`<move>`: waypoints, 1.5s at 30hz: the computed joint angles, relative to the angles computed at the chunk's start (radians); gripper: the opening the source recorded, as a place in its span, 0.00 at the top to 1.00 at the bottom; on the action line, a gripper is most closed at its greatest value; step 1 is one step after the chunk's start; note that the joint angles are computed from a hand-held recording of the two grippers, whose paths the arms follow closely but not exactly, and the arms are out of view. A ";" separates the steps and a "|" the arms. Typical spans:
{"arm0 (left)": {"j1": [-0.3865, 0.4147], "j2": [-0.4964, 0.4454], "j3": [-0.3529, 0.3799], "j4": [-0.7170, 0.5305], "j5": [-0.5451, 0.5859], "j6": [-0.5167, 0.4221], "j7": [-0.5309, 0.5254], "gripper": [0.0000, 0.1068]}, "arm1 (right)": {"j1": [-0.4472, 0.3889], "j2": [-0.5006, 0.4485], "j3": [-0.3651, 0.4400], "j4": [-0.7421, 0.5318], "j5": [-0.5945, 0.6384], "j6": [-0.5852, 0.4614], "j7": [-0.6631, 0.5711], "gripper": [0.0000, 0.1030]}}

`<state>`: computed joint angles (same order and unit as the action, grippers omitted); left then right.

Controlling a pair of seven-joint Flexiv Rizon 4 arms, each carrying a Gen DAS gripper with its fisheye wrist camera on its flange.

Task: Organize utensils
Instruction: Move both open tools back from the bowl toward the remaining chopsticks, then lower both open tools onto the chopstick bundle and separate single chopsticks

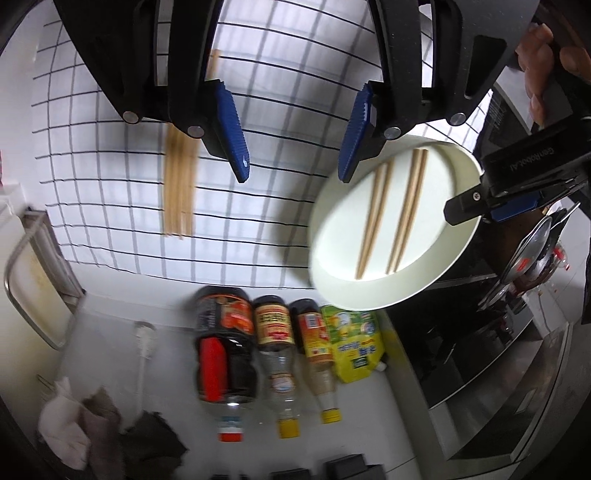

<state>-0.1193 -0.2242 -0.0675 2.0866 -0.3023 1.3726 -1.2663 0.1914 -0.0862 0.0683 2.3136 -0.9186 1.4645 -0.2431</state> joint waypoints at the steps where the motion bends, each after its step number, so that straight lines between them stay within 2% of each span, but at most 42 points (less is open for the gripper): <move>1: -0.004 -0.001 -0.002 -0.001 0.002 0.000 -0.004 0.21 | -0.005 0.006 -0.002 0.008 0.004 0.000 -0.005 0.53; 13: -0.076 -0.032 -0.030 -0.038 0.048 -0.020 -0.046 0.19 | -0.125 0.086 0.001 0.116 -0.010 0.007 0.003 0.49; 19: -0.113 -0.056 -0.042 -0.056 0.070 -0.033 -0.064 0.19 | -0.173 0.094 0.004 0.165 0.034 0.003 -0.040 0.49; 24: -0.139 -0.086 -0.043 -0.069 0.090 -0.038 -0.091 0.17 | -0.177 0.070 0.004 0.184 0.122 0.001 -0.140 0.46; 32: -0.180 -0.151 -0.013 -0.095 0.158 -0.050 -0.157 0.17 | -0.160 -0.020 -0.084 0.189 -0.006 0.088 -0.085 0.42; 36: -0.174 -0.175 -0.015 -0.093 0.168 -0.046 -0.161 0.17 | -0.126 -0.069 -0.178 0.179 -0.169 0.141 0.027 0.42; 37: -0.171 -0.179 -0.017 -0.093 0.168 -0.045 -0.161 0.17 | -0.115 -0.083 -0.218 0.173 -0.249 0.163 0.087 0.42; 39: -0.169 -0.185 -0.014 -0.090 0.170 -0.041 -0.165 0.17 | -0.117 -0.103 -0.246 0.159 -0.334 0.186 0.150 0.42; 42: -0.171 -0.192 -0.008 -0.094 0.180 -0.039 -0.173 0.17 | -0.142 -0.119 -0.238 0.137 -0.413 0.176 0.206 0.42; 45: -0.169 -0.195 -0.009 -0.091 0.181 -0.032 -0.177 0.17 | -0.172 -0.134 -0.203 0.124 -0.424 0.160 0.209 0.42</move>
